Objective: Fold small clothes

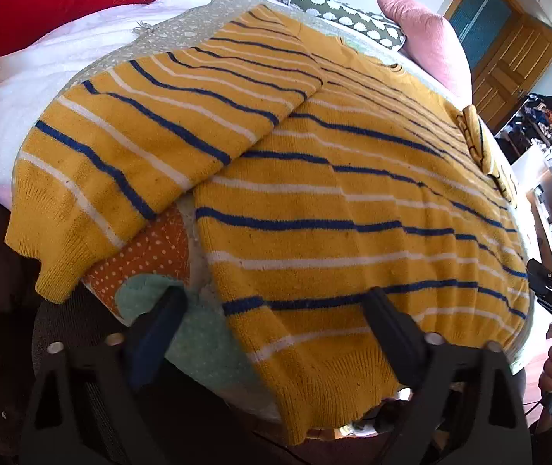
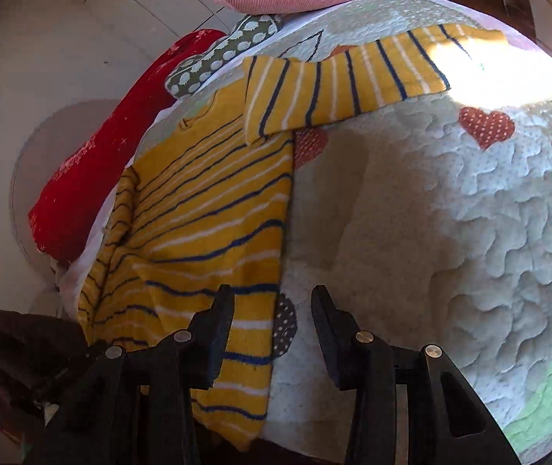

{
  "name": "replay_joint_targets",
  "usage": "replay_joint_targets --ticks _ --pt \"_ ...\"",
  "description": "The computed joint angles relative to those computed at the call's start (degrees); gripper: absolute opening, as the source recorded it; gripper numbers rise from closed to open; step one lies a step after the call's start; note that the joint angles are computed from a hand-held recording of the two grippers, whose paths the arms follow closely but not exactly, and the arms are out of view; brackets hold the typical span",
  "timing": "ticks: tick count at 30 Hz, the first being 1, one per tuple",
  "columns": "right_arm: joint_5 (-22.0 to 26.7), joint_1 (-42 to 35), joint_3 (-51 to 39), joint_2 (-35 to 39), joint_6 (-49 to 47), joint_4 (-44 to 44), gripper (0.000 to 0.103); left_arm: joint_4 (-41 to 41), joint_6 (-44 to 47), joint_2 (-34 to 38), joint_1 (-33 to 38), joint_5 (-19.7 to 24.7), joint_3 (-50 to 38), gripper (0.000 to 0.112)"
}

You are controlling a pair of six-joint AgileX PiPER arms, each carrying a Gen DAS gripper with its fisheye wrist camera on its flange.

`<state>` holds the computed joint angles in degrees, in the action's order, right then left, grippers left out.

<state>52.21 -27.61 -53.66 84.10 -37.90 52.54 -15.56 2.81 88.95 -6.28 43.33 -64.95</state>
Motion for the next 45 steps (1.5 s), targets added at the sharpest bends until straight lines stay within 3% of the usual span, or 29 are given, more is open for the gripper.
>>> replay_joint_targets --ticks 3,5,7,8,11,15,18,21,24,25,26,29,32,36,39,42,45 --pt "-8.67 7.55 4.95 -5.01 2.26 -3.05 0.045 1.64 -0.76 -1.47 -1.06 0.47 0.38 0.046" --pt "-5.99 7.57 5.61 -3.96 -0.77 1.73 0.041 0.69 0.99 -2.36 -0.69 1.78 0.24 0.016" --pt "-1.28 6.84 5.49 -1.36 -3.18 5.56 0.014 1.69 0.37 -3.4 -1.01 2.14 0.44 0.011" --pt "-0.73 6.97 6.18 -1.24 -3.16 5.51 0.013 2.47 -0.38 -3.9 -1.22 2.33 0.55 0.007" --pt "-1.36 5.9 8.5 -3.55 -3.06 5.82 0.01 3.16 -1.18 -5.48 -1.0 3.01 1.19 0.007" --pt "2.06 0.83 11.4 -6.75 -4.5 6.58 0.009 3.19 -0.81 -8.54 0.23 3.68 3.59 0.007" --pt "0.94 0.12 13.35 -9.26 -2.26 2.02 0.006 0.85 0.77 -9.46 2.1 4.22 4.85 0.008" --pt "2.76 -3.32 14.49 -11.74 -2.88 -0.5 0.006 -2.61 4.17 -11.75 5.21 5.12 5.77 0.009" --pt "0.47 -0.84 13.0 -16.55 1.1 -5.81 0.007 -2.99 5.37 -15.08 7.88 4.91 5.9 0.023" --pt "0.25 0.77 11.68 -17.45 2.34 -7.65 0.007 -2.06 4.49 -16.24 8.81 4.55 5.9 0.037" --pt "-0.85 3.98 10.15 -18.06 4.73 -9.72 0.007 -0.81 3.17 -17.36 9.81 4.1 5.85 0.048" --pt "-5.1 17.3 4.3 -17.41 13.16 -17.3 0.008 4.15 -1.59 -19.52 13.56 3.51 4.84 0.056" --pt "-8.71 32.44 -3.4 -12.01 20.94 -24.64 0.015 6.62 -3.27 -20.44 19.58 3.43 3.78 0.063" --pt "-11.9 50.37 -16.66 -0.18 27.13 -32.78 0.037 -0.21 4.04 -20.98 31.21 3.15 3.91 0.066" --pt "-11.05 59.98 -29.62 11.39 27.48 -35.35 0.046 -4.61 8.95 -21.02 37.2 2.88 4.89 0.067" --pt "-8.07 67.57 -43.18 23.12 27.14 -39.19 0.048 -9.78 15.45 -20.72 41.68 3.13 6.25 0.067" --pt "-5.05 74.97 -56.11 34.12 30.58 -51.44 0.05 -12.96 20.14 -20.84 43.86 2.43 8.34 0.067"
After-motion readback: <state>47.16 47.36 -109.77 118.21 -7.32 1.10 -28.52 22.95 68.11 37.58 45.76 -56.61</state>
